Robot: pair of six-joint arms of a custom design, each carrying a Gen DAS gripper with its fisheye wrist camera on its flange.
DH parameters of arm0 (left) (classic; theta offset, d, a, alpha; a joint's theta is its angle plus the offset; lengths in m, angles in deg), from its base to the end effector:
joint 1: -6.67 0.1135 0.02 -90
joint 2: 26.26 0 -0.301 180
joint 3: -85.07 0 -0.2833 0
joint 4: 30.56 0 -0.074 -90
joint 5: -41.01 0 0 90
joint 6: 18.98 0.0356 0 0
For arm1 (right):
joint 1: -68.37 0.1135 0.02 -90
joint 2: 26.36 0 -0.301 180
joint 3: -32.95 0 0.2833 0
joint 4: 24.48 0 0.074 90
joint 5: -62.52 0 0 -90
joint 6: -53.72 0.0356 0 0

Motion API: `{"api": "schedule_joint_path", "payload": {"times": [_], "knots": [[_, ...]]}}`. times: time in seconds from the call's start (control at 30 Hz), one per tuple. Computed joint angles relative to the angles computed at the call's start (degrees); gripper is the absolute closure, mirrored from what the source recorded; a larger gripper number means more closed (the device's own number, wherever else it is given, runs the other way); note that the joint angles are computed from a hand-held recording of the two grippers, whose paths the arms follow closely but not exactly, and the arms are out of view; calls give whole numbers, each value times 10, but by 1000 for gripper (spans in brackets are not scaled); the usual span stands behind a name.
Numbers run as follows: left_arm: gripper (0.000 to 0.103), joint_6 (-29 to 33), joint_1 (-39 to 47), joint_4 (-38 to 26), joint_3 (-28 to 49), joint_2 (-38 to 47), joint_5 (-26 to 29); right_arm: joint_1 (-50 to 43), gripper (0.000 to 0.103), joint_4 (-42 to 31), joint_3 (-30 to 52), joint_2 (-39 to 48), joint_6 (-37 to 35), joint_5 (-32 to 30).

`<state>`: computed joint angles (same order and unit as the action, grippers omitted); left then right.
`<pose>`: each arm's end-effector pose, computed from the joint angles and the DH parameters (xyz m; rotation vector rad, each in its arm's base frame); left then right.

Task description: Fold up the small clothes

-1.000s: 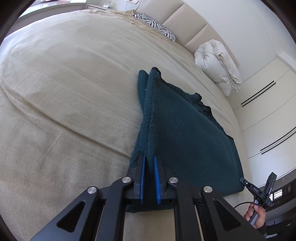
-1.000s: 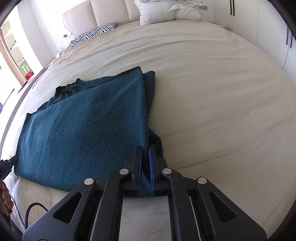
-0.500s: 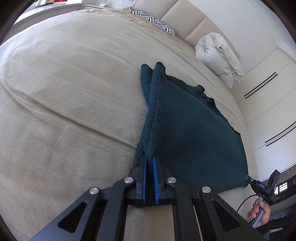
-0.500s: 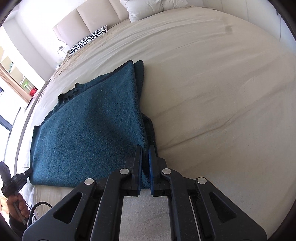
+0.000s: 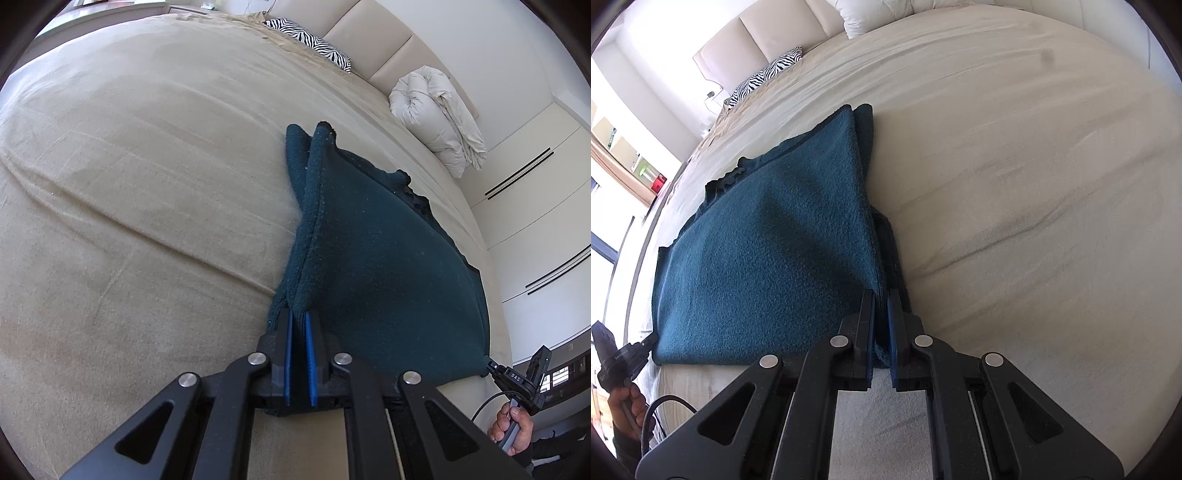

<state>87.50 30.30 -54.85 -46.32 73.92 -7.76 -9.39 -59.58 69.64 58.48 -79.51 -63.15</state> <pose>0.2603 0.0883 0.0901 -0.0404 2.5606 -0.7951 0.0614 -0.1852 0.1000 0.7052 2.4307 0.2711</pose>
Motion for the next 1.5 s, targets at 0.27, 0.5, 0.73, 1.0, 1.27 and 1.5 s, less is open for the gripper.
{"api": "schedule_joint_path", "payload": {"times": [0.27, 0.5, 0.73, 1.0, 1.27, 1.5], "knots": [[86, 27, 17, -35, 10, -5, 9, 3, 96, -9, 9, 14, 0, -1], [59, 7, -2, -29, -6, -138, -16, -53, 39, -57, 12, -123, 49, -37], [51, -122, -172, 94, 47, -96, -94, 189, 39, -58, 41, -141, 250, -127], [51, -151, -289, 147, 165, 71, -217, 511, 41, 307, 97, 152, 640, -146], [53, -127, -240, 192, 171, 139, -147, 397, 71, 379, 151, 255, 657, -150], [54, -133, -246, 184, 162, 121, -164, 283, 86, 315, 164, 202, 645, -79]]}}
